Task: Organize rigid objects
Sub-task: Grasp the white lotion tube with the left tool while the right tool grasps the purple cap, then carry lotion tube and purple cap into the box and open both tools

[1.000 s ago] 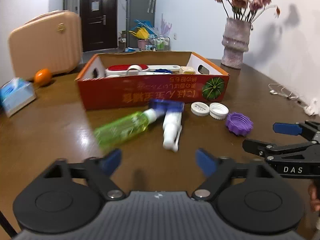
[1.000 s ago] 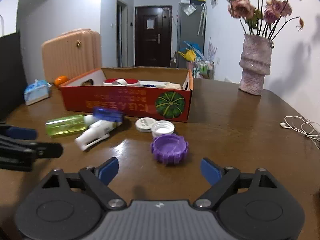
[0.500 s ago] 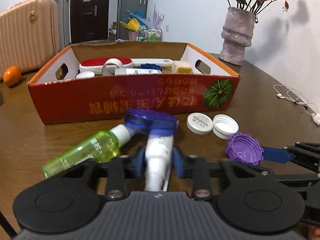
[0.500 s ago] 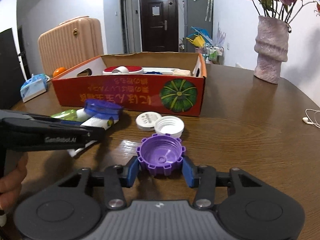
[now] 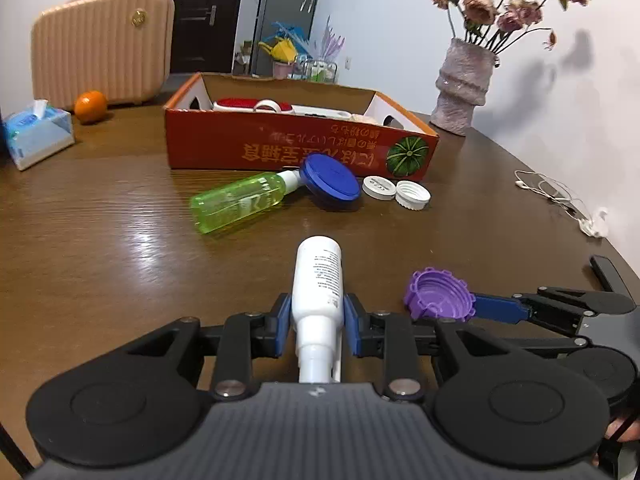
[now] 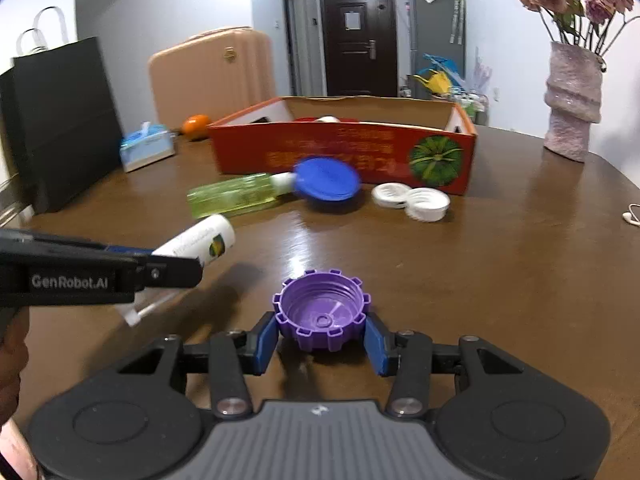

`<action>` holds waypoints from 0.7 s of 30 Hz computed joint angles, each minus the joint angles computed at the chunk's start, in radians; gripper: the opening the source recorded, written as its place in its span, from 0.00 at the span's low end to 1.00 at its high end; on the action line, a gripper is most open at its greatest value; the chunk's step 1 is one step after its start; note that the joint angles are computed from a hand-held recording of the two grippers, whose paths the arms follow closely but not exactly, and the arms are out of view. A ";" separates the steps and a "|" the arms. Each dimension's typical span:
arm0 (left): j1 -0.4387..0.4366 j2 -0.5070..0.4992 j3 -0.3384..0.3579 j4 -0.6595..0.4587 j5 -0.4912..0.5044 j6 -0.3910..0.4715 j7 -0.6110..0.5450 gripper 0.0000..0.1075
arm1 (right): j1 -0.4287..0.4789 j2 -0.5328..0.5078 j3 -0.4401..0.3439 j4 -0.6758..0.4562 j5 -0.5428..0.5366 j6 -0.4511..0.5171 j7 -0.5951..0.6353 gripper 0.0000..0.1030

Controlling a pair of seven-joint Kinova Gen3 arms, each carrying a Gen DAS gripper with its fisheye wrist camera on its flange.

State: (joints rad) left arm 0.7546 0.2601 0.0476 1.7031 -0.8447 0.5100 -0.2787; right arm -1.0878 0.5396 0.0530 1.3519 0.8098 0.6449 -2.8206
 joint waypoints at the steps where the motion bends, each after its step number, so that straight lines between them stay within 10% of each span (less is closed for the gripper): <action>1: 0.011 -0.017 -0.006 0.019 -0.014 0.001 0.018 0.26 | -0.009 -0.003 -0.003 0.003 0.002 0.005 0.000 0.44; 12: -0.021 -0.091 0.063 0.094 -0.179 0.034 0.194 0.26 | -0.067 -0.024 -0.016 0.011 0.090 0.061 -0.077 0.44; 21: -0.330 -0.020 0.165 -0.111 -0.027 -0.110 -0.093 0.26 | 0.094 0.013 -0.084 -0.166 0.089 0.017 0.108 0.44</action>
